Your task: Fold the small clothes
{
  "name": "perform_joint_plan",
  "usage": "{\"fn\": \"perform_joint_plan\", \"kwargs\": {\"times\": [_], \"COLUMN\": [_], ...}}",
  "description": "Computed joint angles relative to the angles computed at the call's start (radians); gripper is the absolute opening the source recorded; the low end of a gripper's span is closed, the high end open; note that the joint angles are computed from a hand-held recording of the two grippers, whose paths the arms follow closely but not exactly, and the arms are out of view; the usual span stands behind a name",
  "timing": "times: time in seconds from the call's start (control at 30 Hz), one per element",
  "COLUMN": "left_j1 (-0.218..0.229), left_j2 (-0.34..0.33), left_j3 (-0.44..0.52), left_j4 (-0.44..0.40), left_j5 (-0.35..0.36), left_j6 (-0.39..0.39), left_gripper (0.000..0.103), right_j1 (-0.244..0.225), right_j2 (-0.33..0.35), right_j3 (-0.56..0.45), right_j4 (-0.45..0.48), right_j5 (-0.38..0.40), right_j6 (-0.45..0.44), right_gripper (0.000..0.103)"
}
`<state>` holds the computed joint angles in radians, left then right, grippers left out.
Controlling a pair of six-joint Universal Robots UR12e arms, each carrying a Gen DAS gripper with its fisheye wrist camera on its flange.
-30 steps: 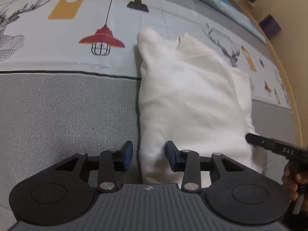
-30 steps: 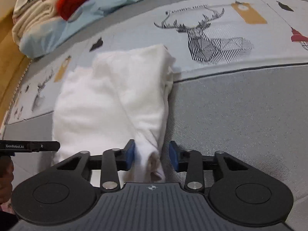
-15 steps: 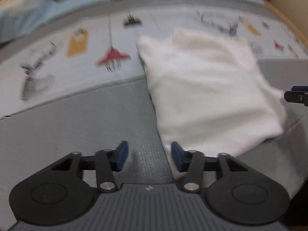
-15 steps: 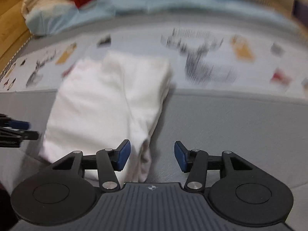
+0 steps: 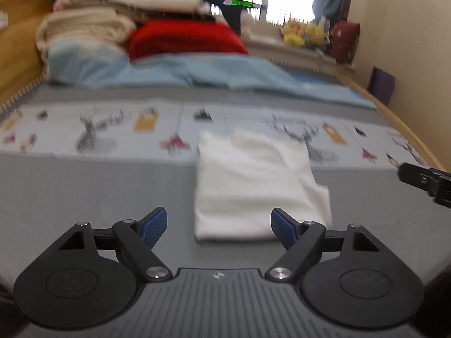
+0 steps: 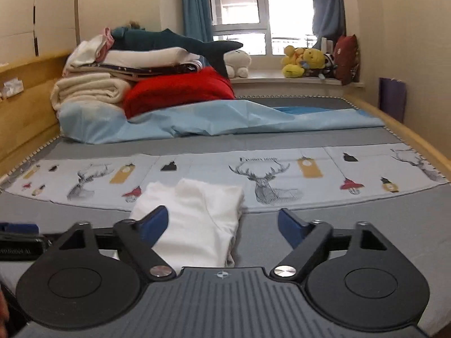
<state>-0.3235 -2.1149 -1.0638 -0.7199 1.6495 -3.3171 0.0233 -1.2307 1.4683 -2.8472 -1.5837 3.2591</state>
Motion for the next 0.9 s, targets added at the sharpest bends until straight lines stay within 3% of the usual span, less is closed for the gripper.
{"fn": "perform_joint_plan", "kwargs": {"times": [0.1, 0.27, 0.9], "left_j1": [-0.012, -0.014, -0.002], "left_j2": [-0.019, -0.043, -0.058], "left_j3": [0.037, 0.074, 0.078], "left_j4": [-0.067, -0.101, -0.124], "left_j5": [0.029, 0.030, -0.031], "left_j6": [0.028, 0.002, -0.013], "left_gripper": [0.085, 0.087, 0.087], "right_j1": [0.005, 0.024, 0.045], "right_j2": [0.002, 0.014, 0.043], "right_j3": [-0.012, -0.037, -0.085], "right_j4": [0.063, 0.128, 0.242], "right_j5": [0.030, 0.008, 0.032], "right_j6": [0.014, -0.006, -0.032], "right_gripper": [0.087, 0.087, 0.087]}}
